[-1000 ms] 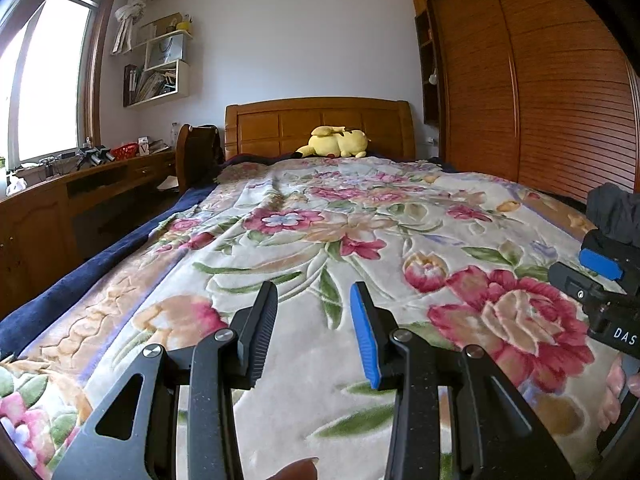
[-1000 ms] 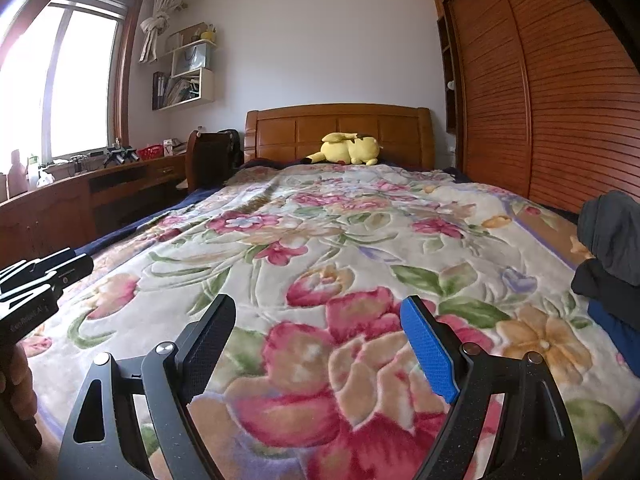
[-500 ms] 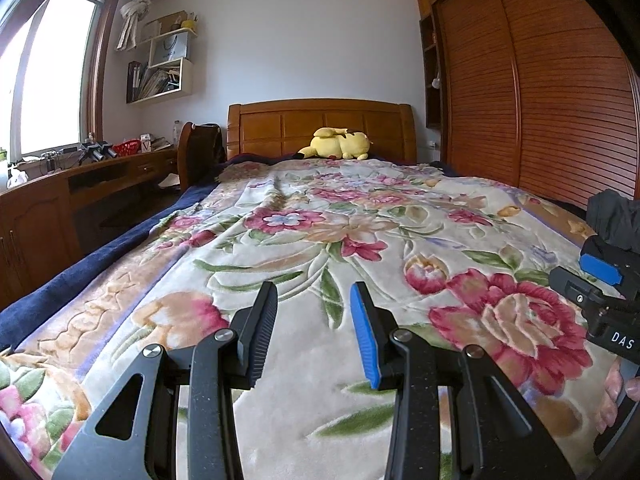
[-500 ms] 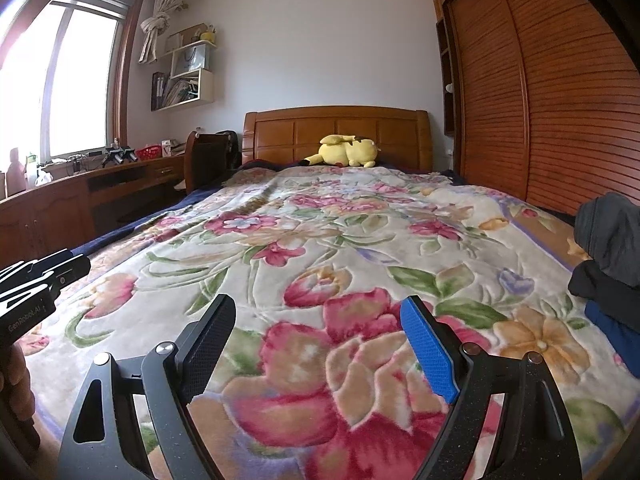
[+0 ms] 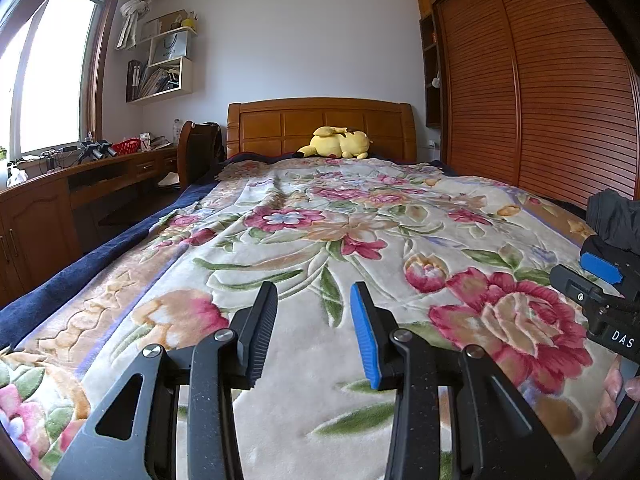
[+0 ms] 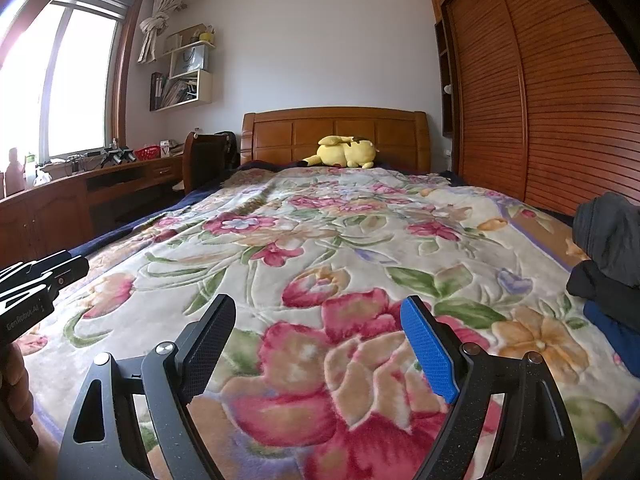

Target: Fold large clothes

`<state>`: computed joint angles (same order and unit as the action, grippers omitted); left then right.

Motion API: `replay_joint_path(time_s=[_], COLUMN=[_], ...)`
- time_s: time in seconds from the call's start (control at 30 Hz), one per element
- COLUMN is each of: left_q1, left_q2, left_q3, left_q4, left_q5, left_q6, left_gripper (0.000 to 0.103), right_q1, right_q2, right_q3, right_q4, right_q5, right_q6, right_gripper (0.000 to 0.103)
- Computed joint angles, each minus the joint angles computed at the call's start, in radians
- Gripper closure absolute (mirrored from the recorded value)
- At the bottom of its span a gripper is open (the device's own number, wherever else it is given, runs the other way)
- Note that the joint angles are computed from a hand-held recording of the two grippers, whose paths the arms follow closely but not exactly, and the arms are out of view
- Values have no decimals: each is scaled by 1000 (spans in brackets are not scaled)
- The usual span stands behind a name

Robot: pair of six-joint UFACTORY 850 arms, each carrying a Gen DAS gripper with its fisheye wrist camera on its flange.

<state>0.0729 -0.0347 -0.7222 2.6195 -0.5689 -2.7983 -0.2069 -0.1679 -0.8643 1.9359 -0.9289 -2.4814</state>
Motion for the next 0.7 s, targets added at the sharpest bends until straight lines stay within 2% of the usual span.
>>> replay_joint_path(time_s=[0.7], left_q1=[5], left_q2=[-3], left_q3=[1], left_q4=[4], left_q5=[-3], left_q6=[-1], left_gripper=[64], right_q1=[-1], right_q2=[0], right_q3=[0], right_q4=[6], right_q5=[-1], right_q6=[1], right_gripper=[17])
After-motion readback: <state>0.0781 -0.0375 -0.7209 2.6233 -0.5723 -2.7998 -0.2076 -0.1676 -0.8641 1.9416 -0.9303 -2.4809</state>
